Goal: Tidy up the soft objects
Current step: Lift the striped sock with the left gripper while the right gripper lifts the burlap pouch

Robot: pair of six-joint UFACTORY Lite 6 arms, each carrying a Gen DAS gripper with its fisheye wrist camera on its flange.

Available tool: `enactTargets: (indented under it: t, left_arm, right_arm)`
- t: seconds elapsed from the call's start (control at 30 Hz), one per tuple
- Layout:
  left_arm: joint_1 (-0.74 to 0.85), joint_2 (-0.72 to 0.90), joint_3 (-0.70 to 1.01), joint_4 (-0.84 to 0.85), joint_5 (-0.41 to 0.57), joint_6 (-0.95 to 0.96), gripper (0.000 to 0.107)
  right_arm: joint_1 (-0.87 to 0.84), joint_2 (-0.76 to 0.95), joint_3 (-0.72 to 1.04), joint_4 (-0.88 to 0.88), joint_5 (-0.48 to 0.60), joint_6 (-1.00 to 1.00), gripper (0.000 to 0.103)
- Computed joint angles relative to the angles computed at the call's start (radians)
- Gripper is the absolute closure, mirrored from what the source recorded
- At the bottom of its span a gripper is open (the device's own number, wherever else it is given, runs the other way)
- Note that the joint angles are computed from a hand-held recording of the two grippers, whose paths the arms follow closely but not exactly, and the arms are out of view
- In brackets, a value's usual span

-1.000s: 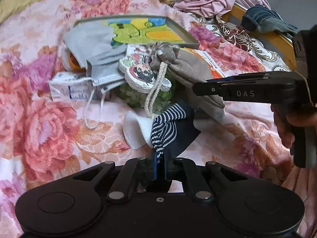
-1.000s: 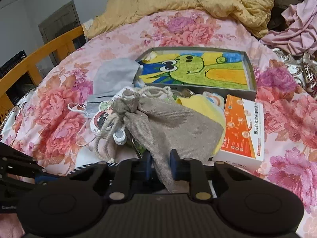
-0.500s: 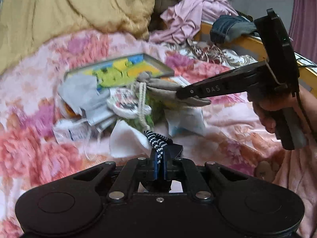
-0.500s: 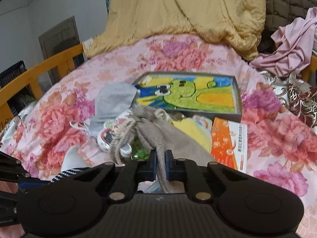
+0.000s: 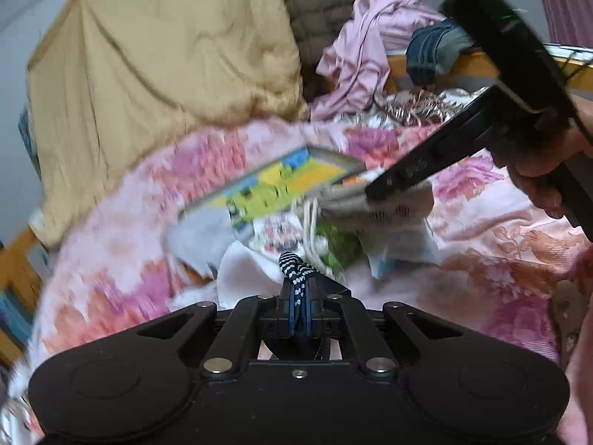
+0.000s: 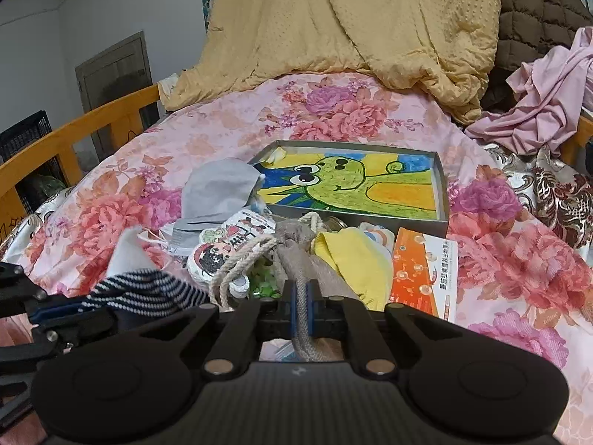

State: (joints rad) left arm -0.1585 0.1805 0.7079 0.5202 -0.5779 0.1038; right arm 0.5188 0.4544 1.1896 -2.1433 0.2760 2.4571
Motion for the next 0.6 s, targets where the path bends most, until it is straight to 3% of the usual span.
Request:
enactTargets:
  t: [0.07,0.27,0.4,0.6]
  left_arm:
    - [-0.011,-0.006,-0.011,-0.020,-0.012,0.037,0.102]
    - [-0.044,0.046,0.049,-0.071,0.074,0.079,0.102]
    - [-0.043,0.054,0.054,-0.071,0.084,0.077,0.102]
    - [-0.060,0.079,0.075,-0.095,0.112,0.107,0.101]
  right_arm:
    - [-0.004,0.015,0.019,0.060,-0.015,-0.059,0.097]
    - [-0.015,0.076,0.076,0.194,-0.045,-0.201,0.093]
    - [-0.019,0.132,0.133,0.347,-0.061,-0.368,0.079]
    - [0.005,0.215,0.219,0.612,-0.016,-0.687,0.068]
